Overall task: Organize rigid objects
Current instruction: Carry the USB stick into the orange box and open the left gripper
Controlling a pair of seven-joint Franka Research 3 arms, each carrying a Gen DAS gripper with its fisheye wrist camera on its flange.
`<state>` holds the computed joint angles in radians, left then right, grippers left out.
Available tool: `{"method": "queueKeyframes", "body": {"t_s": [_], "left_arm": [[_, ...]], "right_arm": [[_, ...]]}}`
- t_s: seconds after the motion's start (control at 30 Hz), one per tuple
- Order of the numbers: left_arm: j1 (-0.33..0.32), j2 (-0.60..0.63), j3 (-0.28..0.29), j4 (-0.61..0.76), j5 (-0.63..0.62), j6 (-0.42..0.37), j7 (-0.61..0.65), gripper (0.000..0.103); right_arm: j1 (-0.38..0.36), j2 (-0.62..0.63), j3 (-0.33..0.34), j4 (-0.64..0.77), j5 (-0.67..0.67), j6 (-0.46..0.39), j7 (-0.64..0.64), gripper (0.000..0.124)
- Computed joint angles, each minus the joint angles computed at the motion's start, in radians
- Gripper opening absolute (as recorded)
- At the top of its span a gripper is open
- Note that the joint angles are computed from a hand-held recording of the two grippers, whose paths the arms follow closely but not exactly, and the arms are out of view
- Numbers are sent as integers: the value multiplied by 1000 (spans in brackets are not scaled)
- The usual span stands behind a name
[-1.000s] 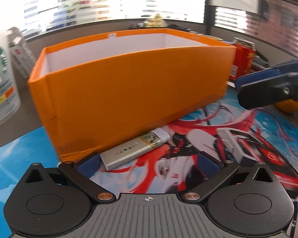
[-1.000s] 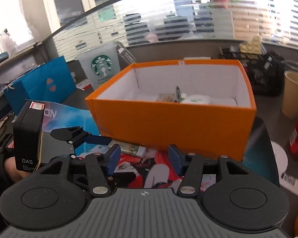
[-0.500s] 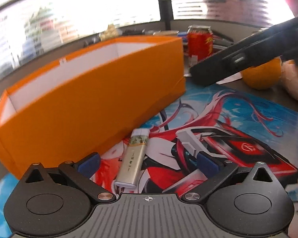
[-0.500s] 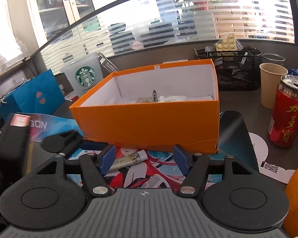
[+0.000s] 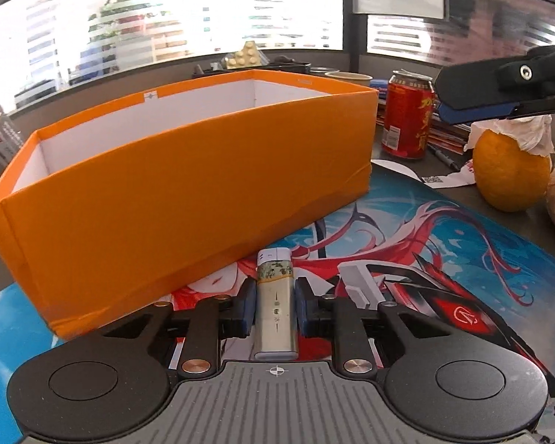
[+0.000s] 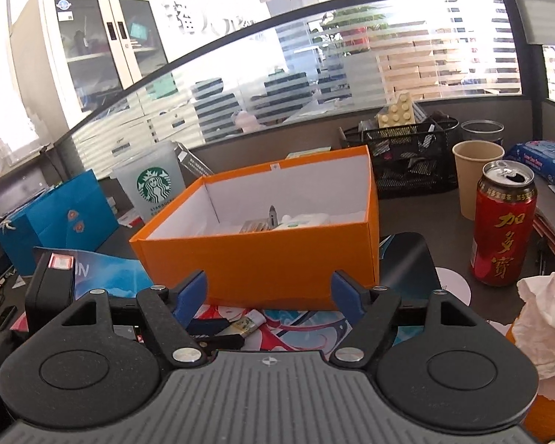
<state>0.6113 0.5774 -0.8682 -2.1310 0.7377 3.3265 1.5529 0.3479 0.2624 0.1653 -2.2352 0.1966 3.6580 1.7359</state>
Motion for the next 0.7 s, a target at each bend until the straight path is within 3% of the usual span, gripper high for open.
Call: {"method": "queueKeyframes", "body": {"t_s": [0.1,0.2,0.47,0.6,0.7], "left_arm": [[72,6,-75,-24,-18,-36,-12,20],[126,-20,-118,-64,-23,-10,-9,20],[342,-53,-304,-114,109,24,-122,20],[367,-76,-327,-86,133,15,-200,20],[343,-102,-305,-57,124,18,-241,20]], "right_arm": [[5,-8,-2,-10,9,15,-4,72],[2,-14,-1,-19,1,29,6,72],[-8,-21,4,-32,-33,48,40,72],[-14,-21,9,-34,-61,52,62,72],[-20,-20,13,-34,-87,53,81,72]]}}
